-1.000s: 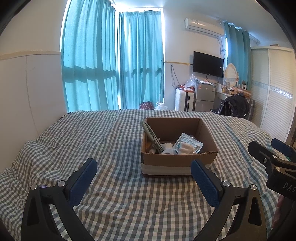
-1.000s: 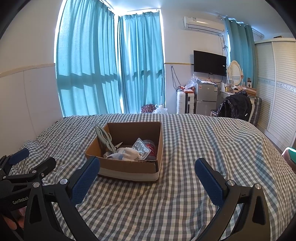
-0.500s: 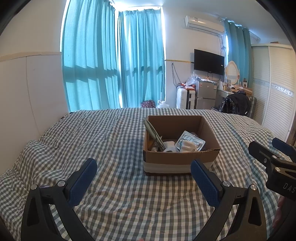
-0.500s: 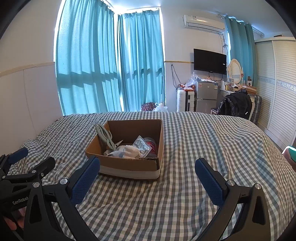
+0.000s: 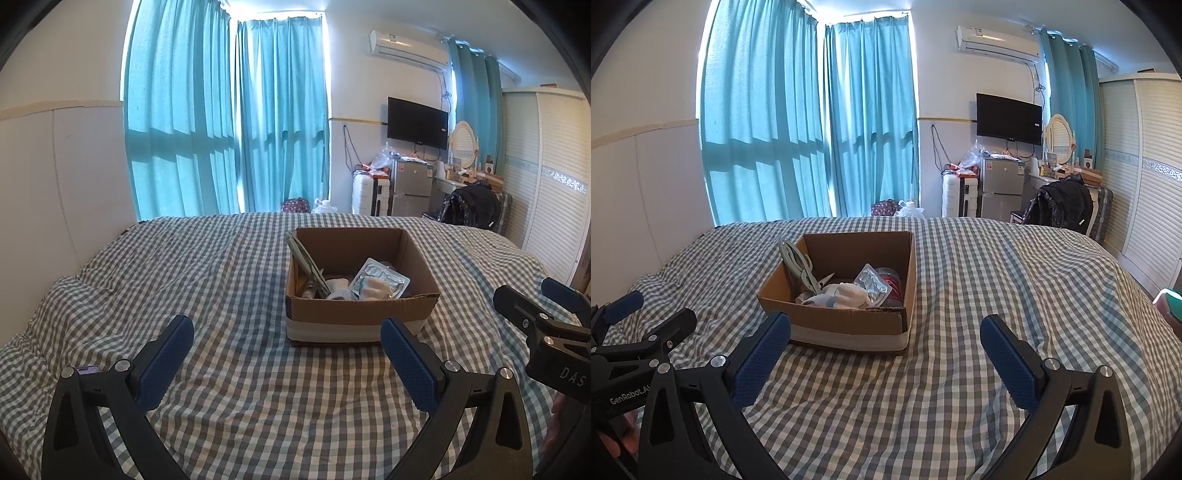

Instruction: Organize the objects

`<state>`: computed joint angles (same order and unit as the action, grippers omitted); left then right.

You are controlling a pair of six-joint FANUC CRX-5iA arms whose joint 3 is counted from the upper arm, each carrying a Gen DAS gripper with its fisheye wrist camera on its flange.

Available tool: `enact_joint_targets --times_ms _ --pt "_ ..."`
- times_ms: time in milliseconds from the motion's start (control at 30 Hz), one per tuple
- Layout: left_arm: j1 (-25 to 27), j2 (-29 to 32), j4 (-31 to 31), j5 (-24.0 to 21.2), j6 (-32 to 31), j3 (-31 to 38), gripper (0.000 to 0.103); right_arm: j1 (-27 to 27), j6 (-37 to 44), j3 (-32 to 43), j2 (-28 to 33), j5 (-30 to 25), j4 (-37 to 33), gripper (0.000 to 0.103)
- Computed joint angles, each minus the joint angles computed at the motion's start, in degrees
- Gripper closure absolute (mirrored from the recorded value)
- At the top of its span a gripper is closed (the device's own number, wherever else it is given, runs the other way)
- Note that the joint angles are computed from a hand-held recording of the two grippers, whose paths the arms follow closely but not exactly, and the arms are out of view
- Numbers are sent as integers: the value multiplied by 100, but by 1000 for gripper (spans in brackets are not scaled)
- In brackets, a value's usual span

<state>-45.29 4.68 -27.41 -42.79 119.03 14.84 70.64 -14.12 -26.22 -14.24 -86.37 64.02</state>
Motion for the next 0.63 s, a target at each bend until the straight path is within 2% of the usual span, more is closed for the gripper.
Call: enact_joint_targets --times_ms 633 --pt "12 -40 -25 1 119 -64 0 32 3 40 52 -46 -96 0"
